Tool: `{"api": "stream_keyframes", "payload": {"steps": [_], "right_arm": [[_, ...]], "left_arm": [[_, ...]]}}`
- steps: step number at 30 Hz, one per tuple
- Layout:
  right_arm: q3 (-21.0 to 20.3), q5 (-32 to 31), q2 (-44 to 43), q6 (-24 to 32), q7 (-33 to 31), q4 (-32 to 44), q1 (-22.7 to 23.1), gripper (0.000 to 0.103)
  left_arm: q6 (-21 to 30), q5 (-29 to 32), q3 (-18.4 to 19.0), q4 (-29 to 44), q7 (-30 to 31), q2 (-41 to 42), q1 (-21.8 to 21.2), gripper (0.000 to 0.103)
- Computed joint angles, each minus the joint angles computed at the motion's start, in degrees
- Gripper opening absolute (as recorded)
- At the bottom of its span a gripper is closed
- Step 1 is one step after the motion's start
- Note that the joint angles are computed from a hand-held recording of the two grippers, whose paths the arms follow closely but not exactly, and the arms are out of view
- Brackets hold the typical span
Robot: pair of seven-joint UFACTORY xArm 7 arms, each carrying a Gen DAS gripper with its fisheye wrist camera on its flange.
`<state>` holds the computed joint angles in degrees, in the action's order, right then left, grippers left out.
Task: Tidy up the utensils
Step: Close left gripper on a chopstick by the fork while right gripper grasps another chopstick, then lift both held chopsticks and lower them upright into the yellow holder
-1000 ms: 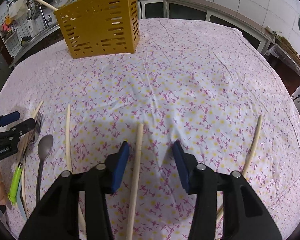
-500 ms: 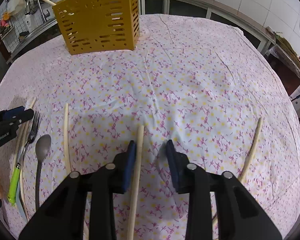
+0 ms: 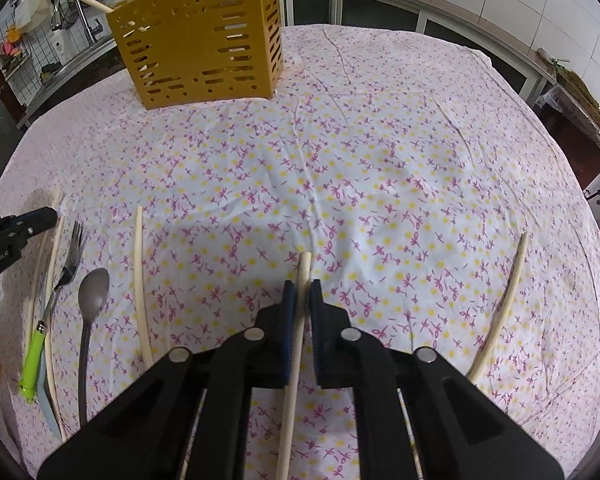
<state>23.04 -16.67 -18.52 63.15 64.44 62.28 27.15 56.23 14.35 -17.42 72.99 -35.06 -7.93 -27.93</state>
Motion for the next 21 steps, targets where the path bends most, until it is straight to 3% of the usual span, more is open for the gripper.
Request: {"api": "stream_keyframes", "payload": {"steps": [10, 12, 21], "right_arm": [[-0.2, 0.5, -3.2, -3.4, 1.0, -2.4, -0.8, 0.007], [0.2, -0.2, -3.6, -3.4, 1.1, -2.0, -1.3, 0.002], [1.3, -2.0, -5.5, -3.9, 0.7, 0.5, -3.5, 0.002]], "left_arm": [[-4.2, -2.9, 0.7, -2.8, -0.7, -4.8, 1.6, 0.005], [-5.1, -2.6, 0.4, -3.1, -0.4, -5.9, 2.0, 0.005], [-7.6, -4.1, -0.3, -2.9, 0.0, -8.4, 3.7, 0.004]]}}
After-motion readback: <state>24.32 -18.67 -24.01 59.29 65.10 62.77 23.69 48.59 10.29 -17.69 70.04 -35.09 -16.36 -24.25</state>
